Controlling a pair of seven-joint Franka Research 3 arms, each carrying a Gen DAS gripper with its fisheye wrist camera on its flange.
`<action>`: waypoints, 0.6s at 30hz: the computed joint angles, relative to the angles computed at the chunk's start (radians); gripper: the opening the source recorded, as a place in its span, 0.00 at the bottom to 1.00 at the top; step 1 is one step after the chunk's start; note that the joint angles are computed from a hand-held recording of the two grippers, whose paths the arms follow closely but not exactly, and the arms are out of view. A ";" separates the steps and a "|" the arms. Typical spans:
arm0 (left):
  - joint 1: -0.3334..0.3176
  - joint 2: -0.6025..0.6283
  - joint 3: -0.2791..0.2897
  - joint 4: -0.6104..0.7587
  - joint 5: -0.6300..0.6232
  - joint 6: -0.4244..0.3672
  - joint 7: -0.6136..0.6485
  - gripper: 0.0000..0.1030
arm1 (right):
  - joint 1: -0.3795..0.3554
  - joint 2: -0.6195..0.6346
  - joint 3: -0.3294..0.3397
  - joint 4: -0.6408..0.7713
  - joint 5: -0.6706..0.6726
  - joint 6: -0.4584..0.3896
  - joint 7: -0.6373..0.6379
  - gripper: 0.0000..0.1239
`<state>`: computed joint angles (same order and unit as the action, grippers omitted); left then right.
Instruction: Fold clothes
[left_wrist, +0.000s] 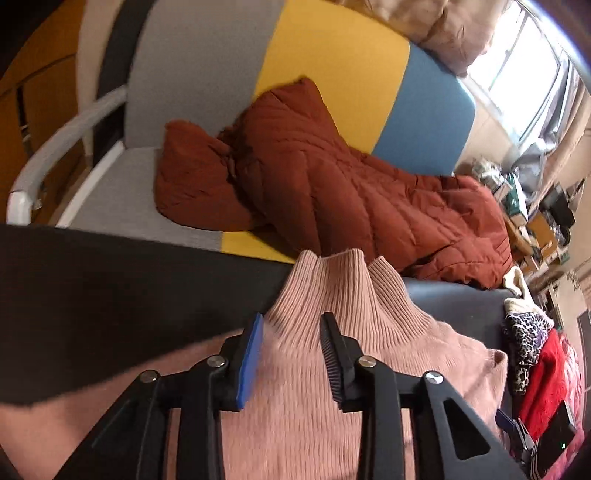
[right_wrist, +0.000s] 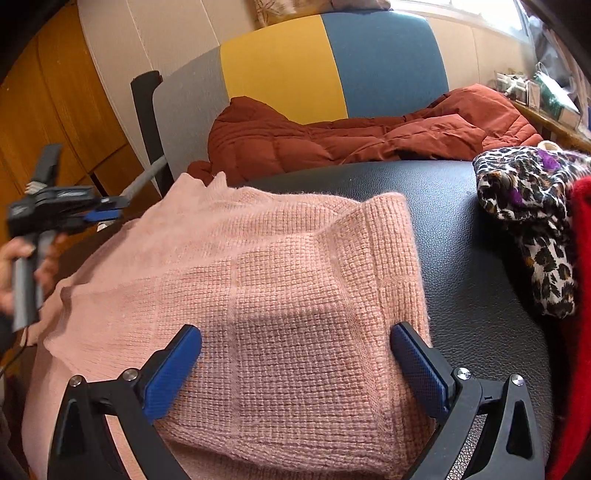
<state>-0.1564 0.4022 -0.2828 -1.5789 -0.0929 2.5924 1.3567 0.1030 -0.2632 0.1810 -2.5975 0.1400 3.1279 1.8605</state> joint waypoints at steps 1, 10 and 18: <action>-0.002 0.033 -0.001 0.046 0.001 -0.024 0.004 0.36 | 0.011 0.000 -0.010 -0.001 0.007 0.004 -0.006 0.83; -0.034 0.248 0.004 0.351 0.034 -0.192 0.040 0.43 | 0.071 0.004 -0.059 -0.010 0.078 0.035 -0.063 0.83; -0.029 0.179 -0.026 0.231 0.037 -0.067 0.153 0.04 | 0.033 0.009 -0.020 -0.003 0.079 0.031 -0.063 0.83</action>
<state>-0.1855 0.5811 -0.3091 -1.3483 -0.0563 2.5254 1.5094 0.1360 -0.2540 0.1614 -2.6008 0.2185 3.1592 1.7970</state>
